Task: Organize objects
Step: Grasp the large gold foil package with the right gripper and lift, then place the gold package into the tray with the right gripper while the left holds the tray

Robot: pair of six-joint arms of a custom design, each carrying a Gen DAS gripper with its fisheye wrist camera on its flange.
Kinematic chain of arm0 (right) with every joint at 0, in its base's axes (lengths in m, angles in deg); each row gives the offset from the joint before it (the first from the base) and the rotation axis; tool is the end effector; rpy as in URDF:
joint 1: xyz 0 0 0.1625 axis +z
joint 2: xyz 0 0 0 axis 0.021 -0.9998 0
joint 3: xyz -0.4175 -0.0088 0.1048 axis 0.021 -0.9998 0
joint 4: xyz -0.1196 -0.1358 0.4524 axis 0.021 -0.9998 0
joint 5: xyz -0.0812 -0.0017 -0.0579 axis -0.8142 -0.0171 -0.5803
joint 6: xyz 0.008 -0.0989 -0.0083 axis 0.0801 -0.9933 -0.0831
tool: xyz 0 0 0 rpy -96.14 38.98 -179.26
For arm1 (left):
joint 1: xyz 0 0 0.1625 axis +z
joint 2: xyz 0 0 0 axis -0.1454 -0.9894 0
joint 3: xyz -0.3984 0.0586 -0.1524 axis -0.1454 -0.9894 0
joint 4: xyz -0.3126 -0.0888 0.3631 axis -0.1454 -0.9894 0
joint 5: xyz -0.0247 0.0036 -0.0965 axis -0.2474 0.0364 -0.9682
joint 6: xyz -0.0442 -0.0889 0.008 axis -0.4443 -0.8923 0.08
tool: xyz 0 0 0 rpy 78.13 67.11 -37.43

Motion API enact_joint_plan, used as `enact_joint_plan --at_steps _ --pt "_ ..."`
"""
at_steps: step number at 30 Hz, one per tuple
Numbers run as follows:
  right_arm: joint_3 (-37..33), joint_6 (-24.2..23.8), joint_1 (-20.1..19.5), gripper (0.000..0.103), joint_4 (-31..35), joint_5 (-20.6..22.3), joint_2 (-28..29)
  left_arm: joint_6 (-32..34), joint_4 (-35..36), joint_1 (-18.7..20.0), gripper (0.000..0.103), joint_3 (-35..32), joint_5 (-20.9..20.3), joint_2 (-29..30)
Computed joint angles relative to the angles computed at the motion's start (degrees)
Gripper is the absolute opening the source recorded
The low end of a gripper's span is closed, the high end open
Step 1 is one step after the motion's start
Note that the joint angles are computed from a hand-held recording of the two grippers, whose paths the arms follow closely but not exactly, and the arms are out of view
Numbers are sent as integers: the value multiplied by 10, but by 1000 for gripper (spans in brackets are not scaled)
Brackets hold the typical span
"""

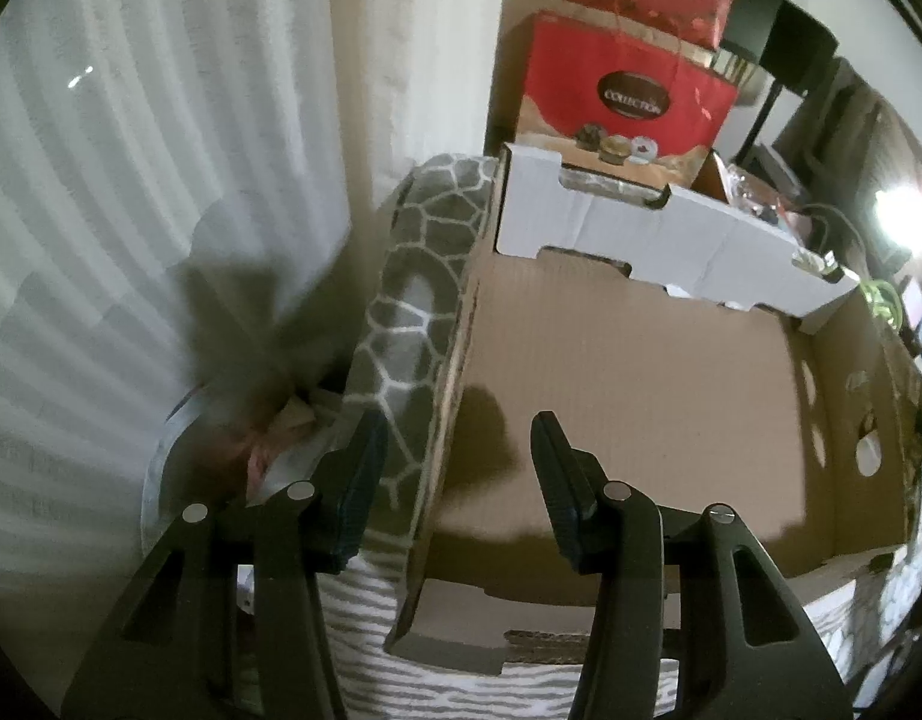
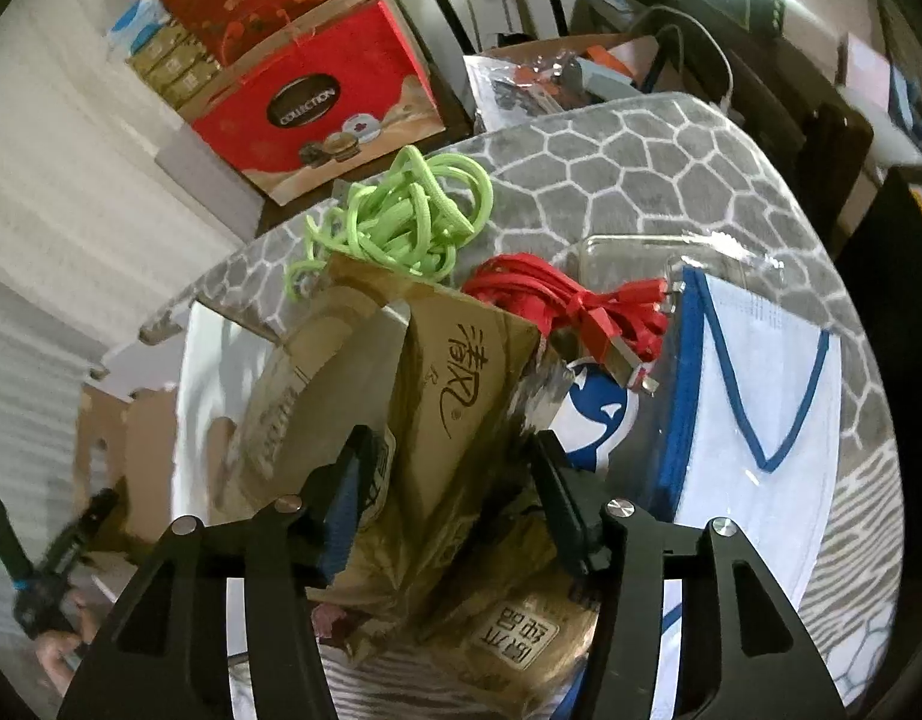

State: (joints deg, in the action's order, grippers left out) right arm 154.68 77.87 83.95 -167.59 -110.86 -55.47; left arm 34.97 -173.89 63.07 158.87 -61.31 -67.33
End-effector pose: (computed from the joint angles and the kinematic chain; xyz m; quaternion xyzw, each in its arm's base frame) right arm 0.0282 -0.7143 0.3522 -0.0348 -0.9347 0.2477 0.2523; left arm -0.2692 -0.7378 0.1142 0.1072 0.9082 -0.2310 0.3322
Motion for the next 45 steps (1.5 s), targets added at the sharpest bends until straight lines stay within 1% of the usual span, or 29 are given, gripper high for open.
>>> enact_joint_plan --at_steps 1,2,3,4,7,9,13,16,18,20,21,23,31,34,38,41,45 --pt "2 -8 2 43 -9 -8 1 1 4 0 24 -2 0 1" --pt "5 -15 4 41 -19 -12 2 -2 12 0 18 -3 4 3" --pt "8 -19 4 35 -29 -13 0 -2 12 0 15 -3 14 4" --pt "10 -22 5 29 -35 -13 -1 -2 9 0 10 0 21 3" --pt "18 -38 7 20 -60 -8 -7 1 -5 5 8 6 -2 -5" --pt "24 -56 11 17 -81 -7 -9 2 -7 4 8 7 -1 -5" --pt "37 -90 25 16 -128 -10 -14 4 -11 3 8 11 1 -6" --pt "39 -106 37 15 -143 -12 -16 8 -13 4 7 12 -3 -7" --pt "40 -113 44 12 -146 -9 -20 9 -14 4 7 12 -4 -7" --pt "38 -113 51 12 -133 6 -28 10 -16 4 7 12 -5 -8" --pt "38 -116 55 11 -131 7 -30 10 -17 4 7 14 -6 -9" --pt "35 -131 66 11 -135 -2 -28 10 -19 4 7 14 -6 -9" --pt "19 -173 111 9 -128 -14 -17 9 -25 4 7 18 -8 -11" --pt "8 -171 123 9 -111 -5 -5 8 -25 4 7 19 -7 -11" --pt "-10 -155 131 9 -80 12 20 5 -23 4 7 17 -7 -10" --pt "-28 -123 126 9 -40 36 45 4 -22 4 7 17 -6 -9" --pt "-43 -91 115 9 -13 49 71 3 -23 4 7 16 -5 -8"
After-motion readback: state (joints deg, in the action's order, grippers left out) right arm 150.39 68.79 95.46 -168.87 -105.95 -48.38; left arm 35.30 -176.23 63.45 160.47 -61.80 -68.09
